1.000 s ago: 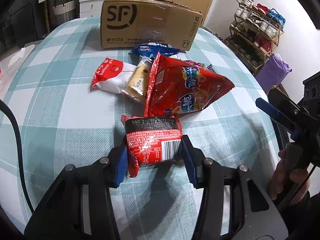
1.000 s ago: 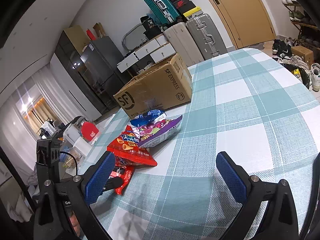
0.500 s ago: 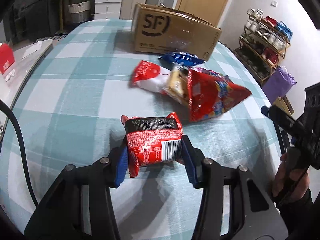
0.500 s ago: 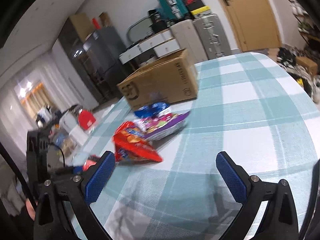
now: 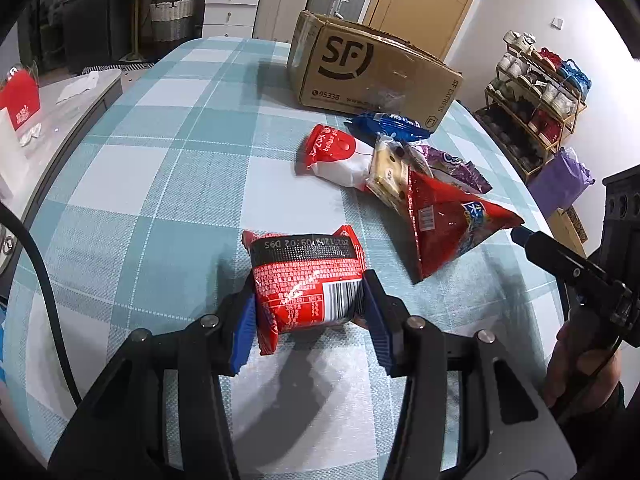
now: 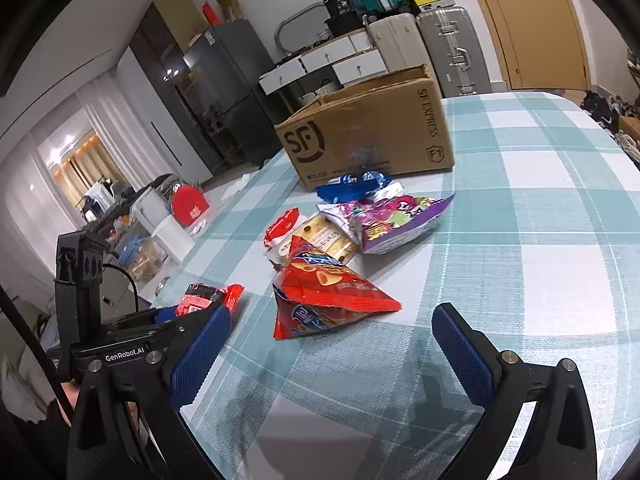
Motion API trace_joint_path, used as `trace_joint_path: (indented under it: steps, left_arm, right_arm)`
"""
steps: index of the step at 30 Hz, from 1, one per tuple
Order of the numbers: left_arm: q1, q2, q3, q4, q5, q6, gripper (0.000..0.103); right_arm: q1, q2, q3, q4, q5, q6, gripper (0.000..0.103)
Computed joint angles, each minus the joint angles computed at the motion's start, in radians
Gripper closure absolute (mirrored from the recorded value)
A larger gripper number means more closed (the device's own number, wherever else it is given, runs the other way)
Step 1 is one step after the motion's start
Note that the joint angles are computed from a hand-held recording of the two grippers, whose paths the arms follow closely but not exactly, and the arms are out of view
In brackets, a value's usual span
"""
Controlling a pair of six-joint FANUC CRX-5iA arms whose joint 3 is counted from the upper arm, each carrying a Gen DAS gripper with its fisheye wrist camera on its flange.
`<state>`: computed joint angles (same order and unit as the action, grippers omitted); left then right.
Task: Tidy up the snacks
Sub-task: 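Grasp the red-and-black wrapped snack with the left gripper while the right gripper grasps the red chip bag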
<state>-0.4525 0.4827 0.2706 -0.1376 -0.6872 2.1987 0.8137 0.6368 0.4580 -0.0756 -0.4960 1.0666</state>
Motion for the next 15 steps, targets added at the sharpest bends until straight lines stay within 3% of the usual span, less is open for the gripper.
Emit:
trace_joint_path:
  steps: [15]
  left_arm:
    - [0.003, 0.000, -0.021, 0.012, 0.021, -0.015, 0.058]
  right_arm:
    - [0.011, 0.105, 0.185, 0.008, -0.127, 0.086, 0.001]
